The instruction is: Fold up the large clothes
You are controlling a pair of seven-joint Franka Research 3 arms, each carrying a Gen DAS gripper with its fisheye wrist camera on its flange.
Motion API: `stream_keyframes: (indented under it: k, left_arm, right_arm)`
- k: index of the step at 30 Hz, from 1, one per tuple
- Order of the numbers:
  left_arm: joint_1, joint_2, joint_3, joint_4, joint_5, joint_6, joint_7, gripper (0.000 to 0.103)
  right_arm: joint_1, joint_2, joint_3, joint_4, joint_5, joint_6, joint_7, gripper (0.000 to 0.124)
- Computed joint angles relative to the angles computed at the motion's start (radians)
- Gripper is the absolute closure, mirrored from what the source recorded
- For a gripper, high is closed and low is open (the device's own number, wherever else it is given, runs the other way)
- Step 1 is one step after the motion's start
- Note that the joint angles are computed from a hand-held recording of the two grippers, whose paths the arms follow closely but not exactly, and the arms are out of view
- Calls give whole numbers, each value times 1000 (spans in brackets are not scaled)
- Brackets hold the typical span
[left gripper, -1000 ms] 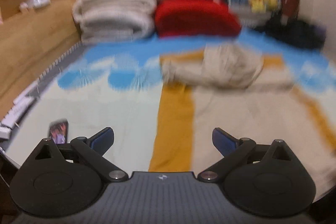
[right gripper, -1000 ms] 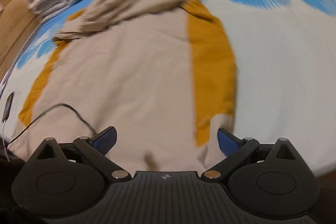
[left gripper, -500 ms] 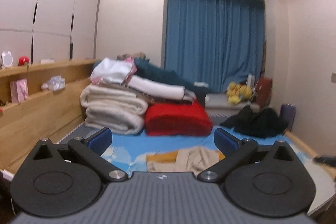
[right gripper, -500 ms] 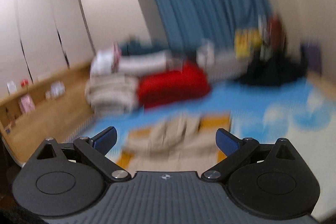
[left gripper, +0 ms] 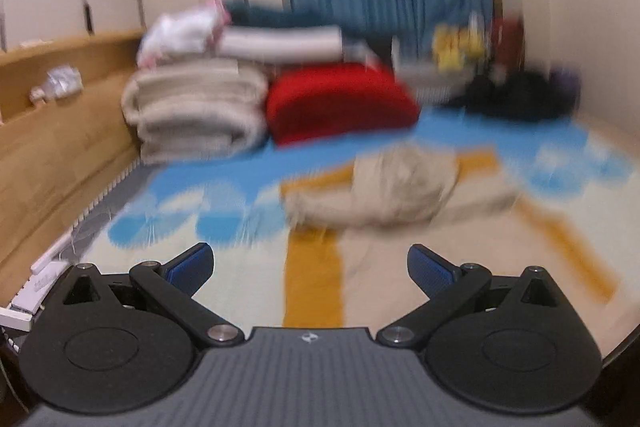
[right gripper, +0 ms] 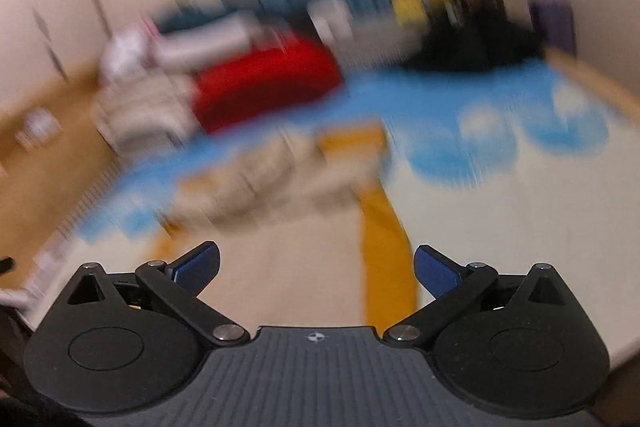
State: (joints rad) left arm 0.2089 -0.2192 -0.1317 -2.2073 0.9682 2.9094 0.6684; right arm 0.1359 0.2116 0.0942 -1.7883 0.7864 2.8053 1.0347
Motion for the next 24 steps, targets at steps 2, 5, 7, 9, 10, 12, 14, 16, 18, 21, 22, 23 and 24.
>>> stream_keyframes:
  k: [2, 5, 7, 9, 10, 12, 14, 16, 18, 21, 22, 23, 24]
  left_arm:
    - [2, 103, 17, 18, -22, -19, 20, 0]
    - [-9, 233, 72, 37, -157, -6, 99, 0]
    - [-6, 305, 89, 55, -332, 2, 249, 0]
    - [-5, 355, 95, 76, -422, -21, 335, 0]
    - [0, 383, 92, 94, -475, -43, 398, 0]
    - [10, 421, 78, 122, -577, -93, 500, 0]
    - [39, 470, 35, 194, -755, -230, 650, 0]
    - [40, 484, 32, 221, -847, -290, 699, 0]
    - [55, 473, 31, 215, -938, -301, 741, 4]
    - [72, 413, 30, 148, -1061, -243, 800, 70]
    - [85, 397, 22, 135, -1138, -246, 838, 96]
    - [98, 376, 14, 110, -1233, -231, 881, 96]
    - [90, 350, 22, 78, -1261, -194, 886, 98]
  right_arm:
    - [79, 126, -94, 73, -267, -36, 282, 24]
    - [73, 269, -113, 199, -356, -201, 465, 26]
    - [53, 303, -91, 221, -367, -274, 511, 26]
    - [45, 340, -78, 263, -404, -363, 531, 25]
    - [33, 333, -54, 243, -426, -375, 533, 22]
    - [74, 298, -71, 166, -468, -289, 483, 22]
    - [80, 295, -59, 166, -504, -300, 434, 22]
    - [54, 275, -22, 149, -450, -313, 384, 23]
    - [53, 254, -17, 120, -425, -292, 357, 34]
    - [61, 223, -26, 62, -396, -223, 376, 62]
    - [54, 224, -23, 60, -378, -213, 376, 88]
    - [45, 218, -19, 50, -357, -203, 373, 109]
    - [30, 209, -6, 46, -323, -198, 357, 110]
